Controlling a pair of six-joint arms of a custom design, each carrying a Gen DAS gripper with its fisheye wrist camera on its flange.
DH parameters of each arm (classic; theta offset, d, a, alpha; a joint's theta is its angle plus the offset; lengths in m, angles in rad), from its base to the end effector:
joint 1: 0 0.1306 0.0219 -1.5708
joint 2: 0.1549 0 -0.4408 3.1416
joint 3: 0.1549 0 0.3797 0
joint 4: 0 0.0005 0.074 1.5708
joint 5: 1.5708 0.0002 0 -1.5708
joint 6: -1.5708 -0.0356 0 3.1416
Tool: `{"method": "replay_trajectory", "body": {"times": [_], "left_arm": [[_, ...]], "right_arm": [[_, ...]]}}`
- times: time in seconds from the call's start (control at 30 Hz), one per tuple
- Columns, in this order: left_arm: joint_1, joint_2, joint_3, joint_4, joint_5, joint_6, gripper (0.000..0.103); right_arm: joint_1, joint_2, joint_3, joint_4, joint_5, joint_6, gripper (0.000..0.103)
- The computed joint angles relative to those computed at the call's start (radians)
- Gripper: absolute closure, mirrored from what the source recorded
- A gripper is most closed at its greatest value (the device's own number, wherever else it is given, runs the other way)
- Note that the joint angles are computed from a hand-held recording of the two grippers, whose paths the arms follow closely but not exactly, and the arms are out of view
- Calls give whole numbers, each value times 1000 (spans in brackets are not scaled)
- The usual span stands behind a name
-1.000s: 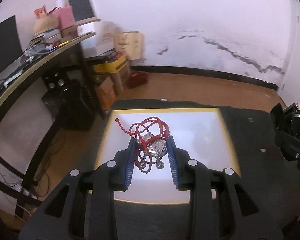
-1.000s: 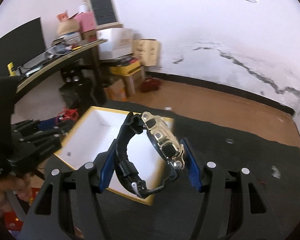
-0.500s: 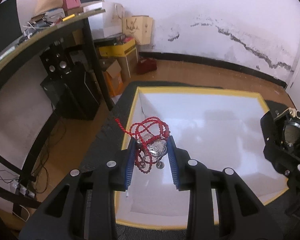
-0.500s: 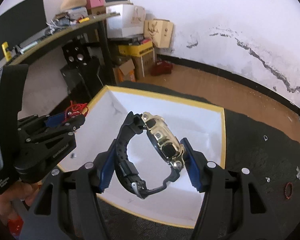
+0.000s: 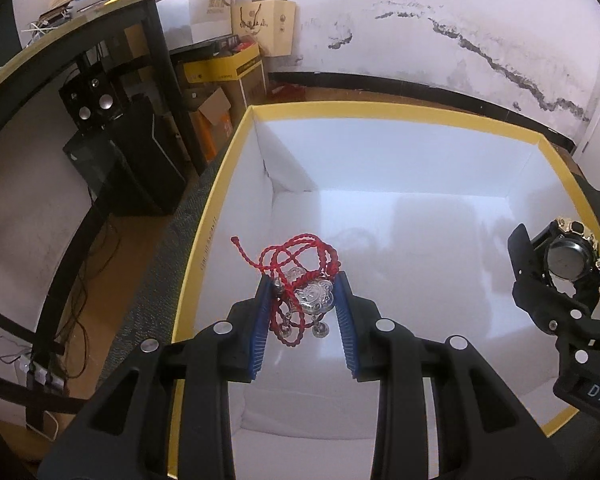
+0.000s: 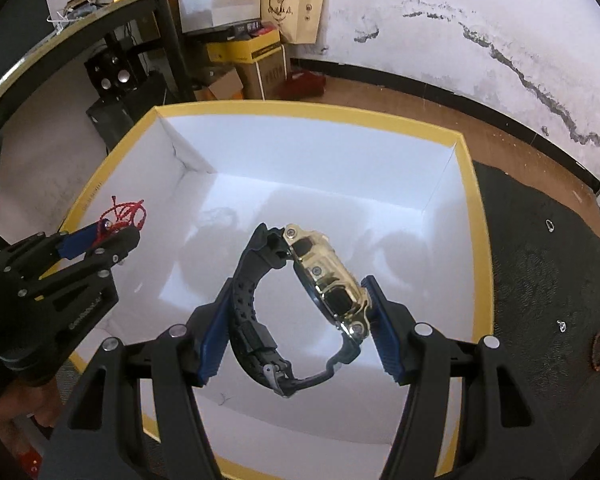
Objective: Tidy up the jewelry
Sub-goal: 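Carry the necklace and watch over the yellow box with both tools, then open both tools to drop the necklace and watch into the box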
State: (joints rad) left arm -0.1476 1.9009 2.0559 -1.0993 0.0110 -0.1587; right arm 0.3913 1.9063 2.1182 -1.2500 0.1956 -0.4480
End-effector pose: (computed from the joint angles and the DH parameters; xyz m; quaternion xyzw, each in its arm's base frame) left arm 0.6593 -0.0989 0.4903 0.1468 0.9399 -0.0035 0.3082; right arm 0.6091 0.2433 0.5054 0.0529 0.9590 0.0207 0.2776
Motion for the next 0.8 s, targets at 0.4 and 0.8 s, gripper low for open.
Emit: {"method": "replay_trajectory", "body": {"times": [0.4,0.8], "left_arm": [[-14,-1,-7,7,-22,-10,72],[-17,-4,-6,10,-15,-24,72]], "right_arm": [[-6,8,-1,-3,-14,-19,42],[-7,4,-2,0,1,-4,40]]}}
